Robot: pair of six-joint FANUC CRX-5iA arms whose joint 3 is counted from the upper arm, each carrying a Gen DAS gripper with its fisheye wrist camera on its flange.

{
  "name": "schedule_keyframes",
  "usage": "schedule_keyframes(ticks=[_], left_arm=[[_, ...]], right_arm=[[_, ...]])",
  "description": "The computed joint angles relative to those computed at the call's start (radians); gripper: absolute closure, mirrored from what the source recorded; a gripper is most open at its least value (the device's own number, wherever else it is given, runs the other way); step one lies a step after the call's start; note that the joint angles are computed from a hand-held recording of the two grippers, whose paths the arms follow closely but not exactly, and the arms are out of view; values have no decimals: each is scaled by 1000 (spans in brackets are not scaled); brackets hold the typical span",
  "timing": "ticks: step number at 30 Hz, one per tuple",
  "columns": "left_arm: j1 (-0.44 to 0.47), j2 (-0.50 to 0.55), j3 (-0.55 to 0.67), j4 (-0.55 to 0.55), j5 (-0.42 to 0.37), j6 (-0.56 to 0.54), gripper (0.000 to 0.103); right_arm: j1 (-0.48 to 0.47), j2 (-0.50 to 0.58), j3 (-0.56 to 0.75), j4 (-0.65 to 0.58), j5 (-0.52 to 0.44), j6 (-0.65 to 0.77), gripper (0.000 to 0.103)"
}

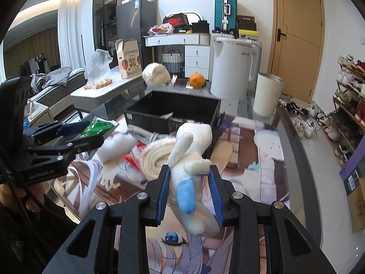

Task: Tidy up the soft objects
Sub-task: 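Carry the green packet and white plush toy over the black box with both grippers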

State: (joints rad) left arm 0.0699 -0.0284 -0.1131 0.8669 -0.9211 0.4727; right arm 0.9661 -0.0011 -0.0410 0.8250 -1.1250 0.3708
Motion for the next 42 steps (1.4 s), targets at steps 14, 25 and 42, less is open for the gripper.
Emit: schedule_keyframes(ticks=[14, 25, 42], left_arm=[[-33, 93, 162, -27, 25, 43, 50], [-65, 208, 335, -66, 29, 113, 50], [-109, 366, 517, -111, 12, 182, 50]], right_arm=[[-61, 58, 117, 11, 48, 132, 70], [-135, 126, 217, -26, 99, 250, 69], [-243, 260, 395, -189, 115, 447, 70]])
